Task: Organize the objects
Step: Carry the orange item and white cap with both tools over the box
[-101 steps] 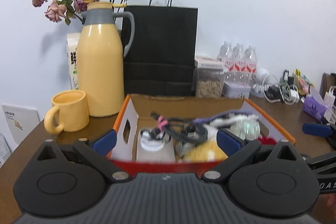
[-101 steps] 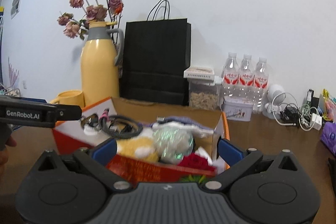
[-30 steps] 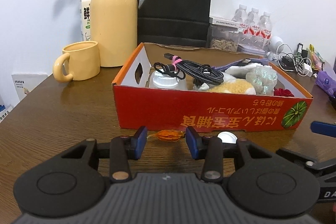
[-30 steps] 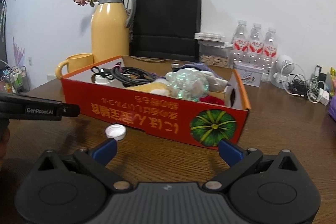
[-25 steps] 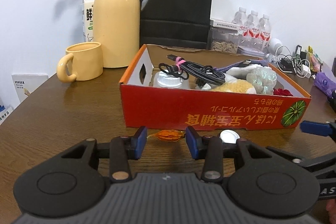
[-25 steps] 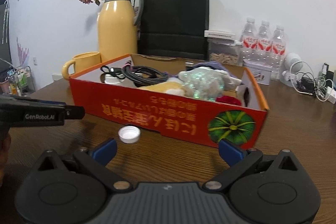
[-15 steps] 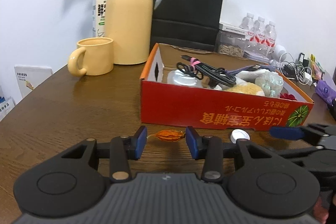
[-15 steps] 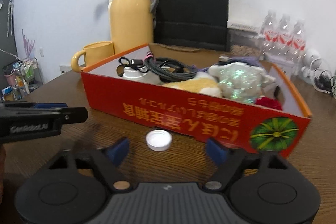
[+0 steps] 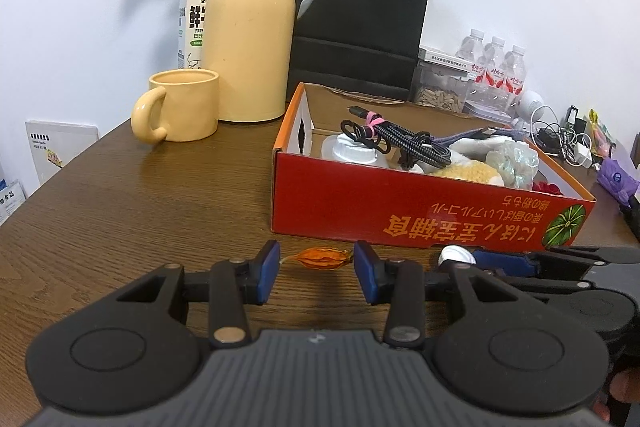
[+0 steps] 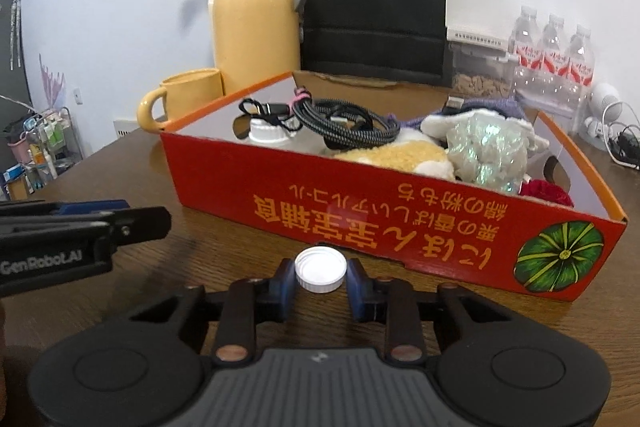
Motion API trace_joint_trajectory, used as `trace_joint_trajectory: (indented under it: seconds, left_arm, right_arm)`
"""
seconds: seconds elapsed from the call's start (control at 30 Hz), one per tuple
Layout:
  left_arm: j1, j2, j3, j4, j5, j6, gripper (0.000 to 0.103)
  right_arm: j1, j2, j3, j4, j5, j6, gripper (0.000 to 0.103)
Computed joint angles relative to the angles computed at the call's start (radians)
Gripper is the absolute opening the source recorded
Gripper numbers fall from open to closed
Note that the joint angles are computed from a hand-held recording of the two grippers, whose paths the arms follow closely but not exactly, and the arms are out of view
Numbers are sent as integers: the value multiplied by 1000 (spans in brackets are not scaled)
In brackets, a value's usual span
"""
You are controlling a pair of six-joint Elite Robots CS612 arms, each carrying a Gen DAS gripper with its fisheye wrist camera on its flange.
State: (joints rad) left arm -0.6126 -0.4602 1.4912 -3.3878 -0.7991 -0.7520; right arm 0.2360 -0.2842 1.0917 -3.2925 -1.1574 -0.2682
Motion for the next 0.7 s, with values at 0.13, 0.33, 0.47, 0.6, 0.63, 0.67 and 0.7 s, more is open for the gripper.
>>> trace_joint_trajectory:
  seconds: [0.13,0.33,0.47,0.6,0.63,0.67,0.7]
  left_arm:
    - [-1,1,-1,-3,4,1,41]
    - [-7,2,-6,-3,30,2,41]
    - [-8,-1,-12,-21,39,22,41]
    - [-7,-2,-35,-60,41,73,41]
    - [-6,-1,-44,-69,42,89,41]
    - [-5,0,-55,-76,45,105,41]
    - [-4,2,-68,-84,48,124,41]
  right_arm:
    - [-5,0,17,-71,11,11,27]
    - [-18,-1,37,-193,51,55,27]
    - [-27,-2,35,-255,75,84,27]
    - [-34,-1,19,-292,81,105,27]
    - [-35,0,12,-299,80,111,27]
    - [-37,2,3,-306,77,118,27]
    - [-38,5,-6,-311,74,120,27]
